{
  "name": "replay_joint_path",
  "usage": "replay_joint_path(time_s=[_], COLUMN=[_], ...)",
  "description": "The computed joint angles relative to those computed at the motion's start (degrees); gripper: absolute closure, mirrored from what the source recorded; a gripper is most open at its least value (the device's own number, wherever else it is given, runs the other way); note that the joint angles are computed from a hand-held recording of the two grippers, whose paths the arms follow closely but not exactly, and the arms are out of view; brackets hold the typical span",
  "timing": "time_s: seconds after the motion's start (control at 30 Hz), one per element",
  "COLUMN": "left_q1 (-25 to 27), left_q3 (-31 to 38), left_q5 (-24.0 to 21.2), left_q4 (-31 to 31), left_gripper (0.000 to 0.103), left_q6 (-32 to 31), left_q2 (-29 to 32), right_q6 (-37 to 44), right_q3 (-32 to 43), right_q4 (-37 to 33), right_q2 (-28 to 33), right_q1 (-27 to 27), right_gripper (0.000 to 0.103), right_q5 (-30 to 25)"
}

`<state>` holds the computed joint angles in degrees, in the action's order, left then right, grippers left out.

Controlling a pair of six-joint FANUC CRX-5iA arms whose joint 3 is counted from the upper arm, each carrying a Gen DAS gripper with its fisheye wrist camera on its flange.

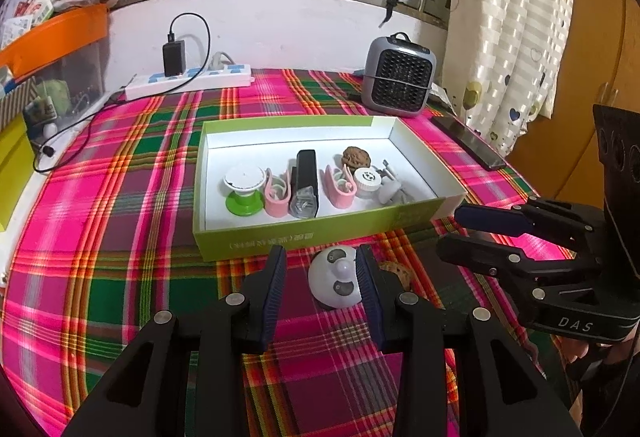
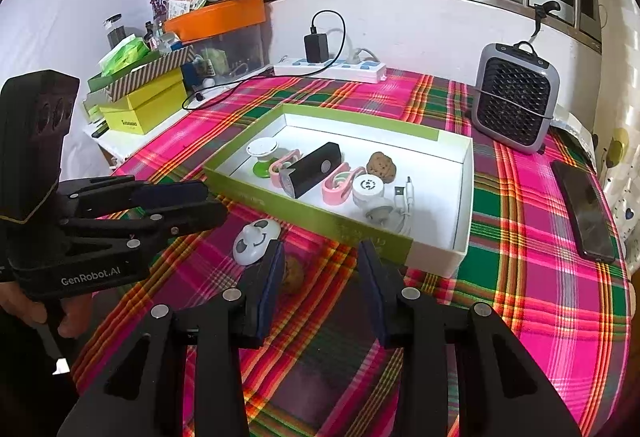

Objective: Organize objects
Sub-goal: 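Grasp the white panda-face ball with the left tool while the right tool grasps the walnut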

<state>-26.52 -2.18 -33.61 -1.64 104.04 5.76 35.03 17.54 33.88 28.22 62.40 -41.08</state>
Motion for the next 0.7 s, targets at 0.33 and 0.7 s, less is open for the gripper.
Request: replay_joint_path(time_s=[0.33, 0.7], left_q1=[0.1, 0.5], left_q3=[0.2, -0.1], left_q5=[-0.8, -0.8], left_q4=[2.8, 6.6], left_gripper=[0.069, 0.069], left_q6=[-2.6, -6.6], left_q2=[1.8, 3.0], right_q6=[4.3, 8.4], right_q3=[2.7, 4.5], right_q4=[-4.4, -8.3], right_q2=[1.6, 2.7], right_q1=[0.0, -0.1], right_gripper=[0.064, 0.064], right_q5=[-1.6, -2.8])
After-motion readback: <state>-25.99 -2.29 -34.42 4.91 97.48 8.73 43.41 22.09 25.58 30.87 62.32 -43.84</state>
